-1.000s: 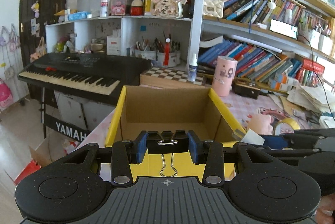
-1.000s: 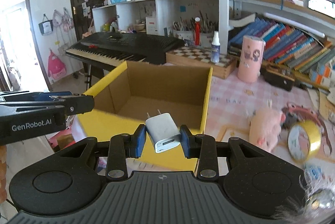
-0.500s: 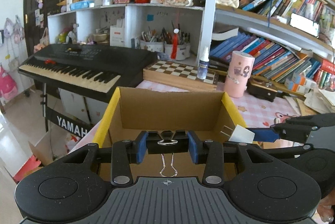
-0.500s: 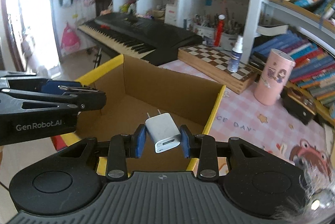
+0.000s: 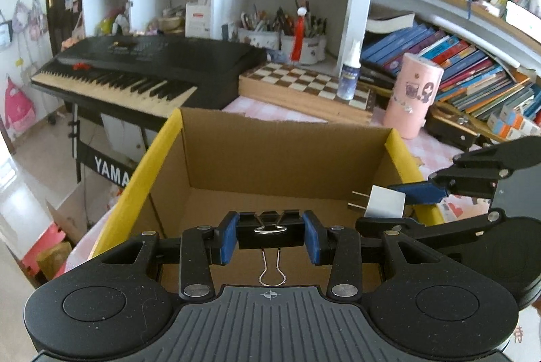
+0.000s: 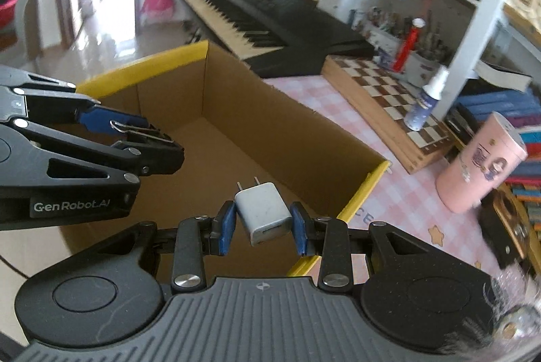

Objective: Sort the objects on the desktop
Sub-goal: 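Carry the charger in right tool while left tool carries the clip over the yellow box, then open left tool to drop the clip into the box while right tool releases the charger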

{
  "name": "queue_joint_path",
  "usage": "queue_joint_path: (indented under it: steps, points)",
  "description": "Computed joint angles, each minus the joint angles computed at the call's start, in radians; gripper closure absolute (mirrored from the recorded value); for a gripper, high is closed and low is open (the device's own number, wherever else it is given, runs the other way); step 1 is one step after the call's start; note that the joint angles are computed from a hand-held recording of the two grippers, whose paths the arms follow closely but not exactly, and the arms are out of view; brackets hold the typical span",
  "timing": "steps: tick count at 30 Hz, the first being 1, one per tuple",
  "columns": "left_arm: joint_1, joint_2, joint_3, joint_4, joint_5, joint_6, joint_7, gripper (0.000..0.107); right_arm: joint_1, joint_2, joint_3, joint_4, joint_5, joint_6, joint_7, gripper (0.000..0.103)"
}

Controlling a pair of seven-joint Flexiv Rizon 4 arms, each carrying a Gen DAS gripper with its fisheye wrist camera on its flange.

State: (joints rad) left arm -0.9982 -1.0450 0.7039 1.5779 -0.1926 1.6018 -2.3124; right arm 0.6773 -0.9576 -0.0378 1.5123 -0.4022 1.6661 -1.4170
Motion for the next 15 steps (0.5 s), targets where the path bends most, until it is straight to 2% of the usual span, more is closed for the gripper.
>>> queue_joint_path:
  steps: [9,15]
  points:
    - [0.04,-0.009,-0.028,-0.065,0.055,-0.089,-0.039,0.067,-0.124,-0.068,0.179,-0.142,-0.076,-0.173,-0.197,0.07]
    - [0.076,0.001,-0.063,-0.101,0.123,-0.151,-0.067,0.067,-0.137,-0.1,0.222,-0.21,-0.05,-0.265,-0.32,0.07]
